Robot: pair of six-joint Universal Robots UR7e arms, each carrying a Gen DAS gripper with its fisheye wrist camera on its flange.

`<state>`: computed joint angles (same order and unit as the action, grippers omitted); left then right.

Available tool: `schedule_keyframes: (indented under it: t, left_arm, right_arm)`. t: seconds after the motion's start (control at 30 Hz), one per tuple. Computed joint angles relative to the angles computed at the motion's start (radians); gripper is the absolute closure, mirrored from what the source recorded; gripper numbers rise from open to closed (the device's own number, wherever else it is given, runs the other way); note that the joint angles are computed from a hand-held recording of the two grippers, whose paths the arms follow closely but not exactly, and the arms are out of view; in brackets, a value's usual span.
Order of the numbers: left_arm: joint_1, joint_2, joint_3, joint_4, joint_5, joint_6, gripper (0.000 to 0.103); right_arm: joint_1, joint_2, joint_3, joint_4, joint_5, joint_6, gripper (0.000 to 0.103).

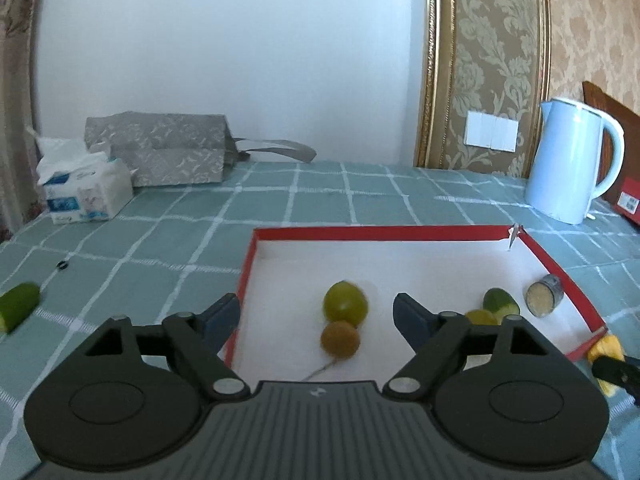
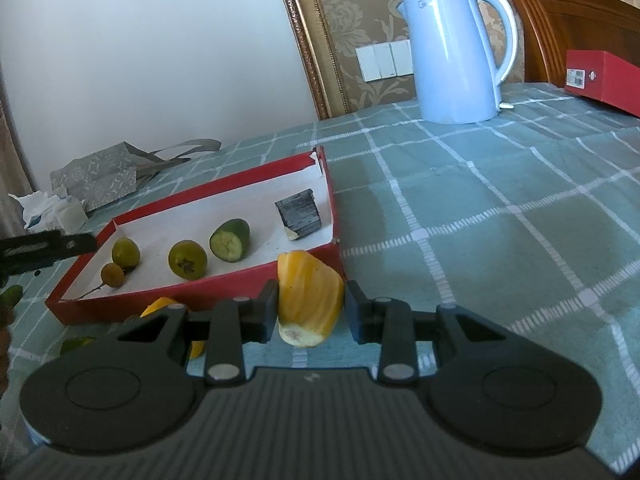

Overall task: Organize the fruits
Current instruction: 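Carry the brown fruit into the tray and open the left tool while the right tool lifts the yellow chunk, then lower the yellow chunk into the red tray and open the right tool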

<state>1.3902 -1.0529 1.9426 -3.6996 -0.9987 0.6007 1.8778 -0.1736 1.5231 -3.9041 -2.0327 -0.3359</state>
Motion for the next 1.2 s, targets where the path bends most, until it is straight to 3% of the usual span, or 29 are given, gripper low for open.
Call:
schedule_keyframes:
  t: [0.2, 0.43, 0.67, 0.83, 0.93, 1.2]
  left_arm:
    - [0.055, -0.095, 0.092, 0.006, -0.069, -0.121, 0.019]
    - [0.105, -0.126, 0.116, 0.030, -0.095, -0.185, 0.019]
    - [0.111, -0.131, 0.138, 0.048, -0.098, -0.162, 0.019]
    - [0.104, -0.124, 0.140, 0.047, -0.080, -0.142, 0.019]
    - [0.103, -0.124, 0.141, 0.052, -0.077, -0.137, 0.019]
    - [0.094, -0.112, 0.139, 0.044, -0.052, -0.104, 0.019]
  right_arm:
    - [0.003, 0.005, -0.001, -0.017, -0.002, -0.012, 0.070]
    - [0.024, 0.026, -0.023, -0.045, -0.022, -0.076, 0.070]
    - [0.056, 0.044, -0.096, -0.007, -0.052, -0.138, 0.070]
    - [0.077, 0.085, -0.233, 0.094, -0.098, -0.209, 0.070]
    - [0.076, 0.108, -0.305, 0.168, -0.120, -0.209, 0.070]
    - [0.069, 0.166, -0.408, 0.229, -0.144, -0.223, 0.069]
